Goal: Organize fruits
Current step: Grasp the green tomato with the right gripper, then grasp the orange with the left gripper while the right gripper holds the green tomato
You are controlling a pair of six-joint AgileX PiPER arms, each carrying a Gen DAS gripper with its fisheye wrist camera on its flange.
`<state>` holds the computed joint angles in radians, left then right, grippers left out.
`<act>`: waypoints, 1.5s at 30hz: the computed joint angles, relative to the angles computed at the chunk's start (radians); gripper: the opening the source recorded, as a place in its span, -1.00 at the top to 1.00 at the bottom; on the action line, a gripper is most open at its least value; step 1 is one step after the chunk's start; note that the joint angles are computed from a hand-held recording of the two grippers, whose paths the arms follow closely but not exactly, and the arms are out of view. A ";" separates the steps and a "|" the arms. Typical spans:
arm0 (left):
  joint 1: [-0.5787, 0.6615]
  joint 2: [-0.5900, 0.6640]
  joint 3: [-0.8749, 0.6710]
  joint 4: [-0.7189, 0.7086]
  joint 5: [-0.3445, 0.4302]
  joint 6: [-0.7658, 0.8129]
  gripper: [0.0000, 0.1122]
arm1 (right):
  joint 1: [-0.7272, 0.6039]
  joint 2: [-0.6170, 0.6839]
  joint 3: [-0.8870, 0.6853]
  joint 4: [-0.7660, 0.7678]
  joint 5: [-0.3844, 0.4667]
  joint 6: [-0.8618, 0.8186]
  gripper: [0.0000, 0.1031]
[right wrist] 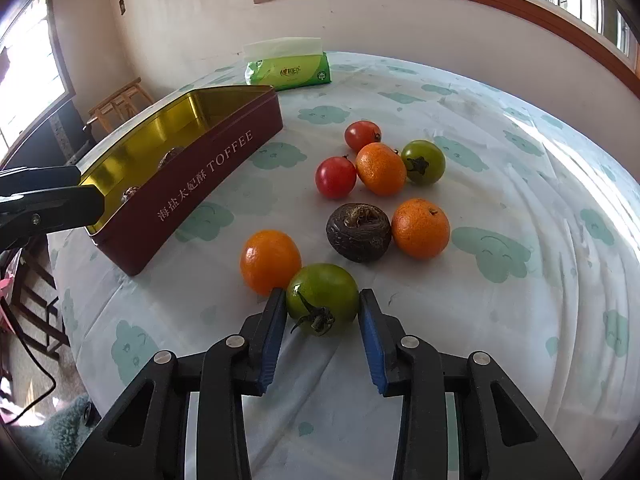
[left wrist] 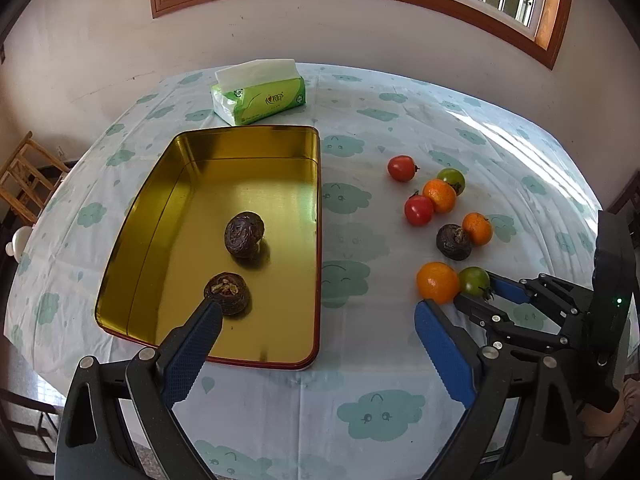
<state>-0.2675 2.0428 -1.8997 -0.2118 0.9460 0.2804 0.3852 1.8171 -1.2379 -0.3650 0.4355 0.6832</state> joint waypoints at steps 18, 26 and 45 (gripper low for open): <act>-0.042 0.012 -0.017 0.018 0.015 -0.018 -0.70 | -0.013 -0.008 0.009 0.005 -0.020 0.013 0.28; -0.070 0.026 -0.032 0.014 0.020 -0.024 -0.70 | -0.044 -0.079 0.066 -0.187 0.012 0.209 0.28; -0.172 0.170 -0.179 0.044 0.083 -0.091 -0.41 | -0.218 -0.136 0.226 -0.453 0.008 0.523 0.28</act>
<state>-0.4391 2.2131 -2.0791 -0.1677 1.0286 0.1890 0.1671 1.6810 -1.0122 -0.8177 0.4438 1.2060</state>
